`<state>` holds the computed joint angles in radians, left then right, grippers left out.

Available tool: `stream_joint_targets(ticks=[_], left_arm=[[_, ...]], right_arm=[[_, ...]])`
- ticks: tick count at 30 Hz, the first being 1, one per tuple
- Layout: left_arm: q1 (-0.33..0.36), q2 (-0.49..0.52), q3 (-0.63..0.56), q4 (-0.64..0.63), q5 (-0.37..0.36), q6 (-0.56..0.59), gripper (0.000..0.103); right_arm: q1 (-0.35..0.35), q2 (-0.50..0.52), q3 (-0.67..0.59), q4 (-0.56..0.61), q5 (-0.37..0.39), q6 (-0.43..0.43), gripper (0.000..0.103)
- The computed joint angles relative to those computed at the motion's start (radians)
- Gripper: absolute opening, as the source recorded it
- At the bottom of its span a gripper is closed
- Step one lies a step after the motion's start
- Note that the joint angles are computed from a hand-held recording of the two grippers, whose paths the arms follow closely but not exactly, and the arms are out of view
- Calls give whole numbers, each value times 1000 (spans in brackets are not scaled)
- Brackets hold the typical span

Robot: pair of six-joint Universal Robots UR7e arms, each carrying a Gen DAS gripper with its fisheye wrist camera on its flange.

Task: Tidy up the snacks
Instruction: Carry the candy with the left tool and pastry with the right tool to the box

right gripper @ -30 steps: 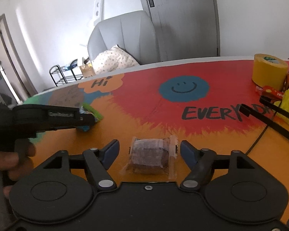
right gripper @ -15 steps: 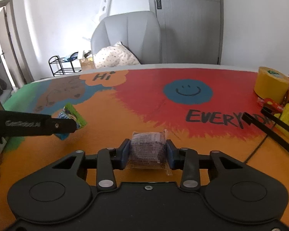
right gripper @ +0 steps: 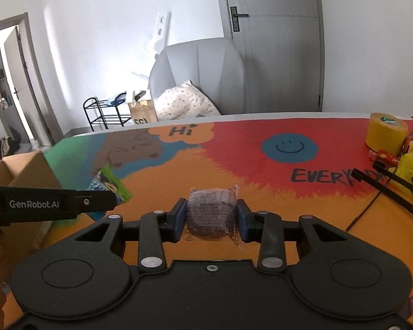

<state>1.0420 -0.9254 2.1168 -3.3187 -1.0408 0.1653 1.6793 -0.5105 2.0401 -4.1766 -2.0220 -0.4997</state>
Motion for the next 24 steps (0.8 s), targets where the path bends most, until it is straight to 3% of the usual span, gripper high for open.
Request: stream_joint_targets(ticks=[14,24], left_arm=[[-9,-180,105,54,-42,31,33],[14,-283,127,79,-42,63,33]], right_arm=[[93,13,31,-30,1,13,36],[141,47,-21,25,38,12,36]])
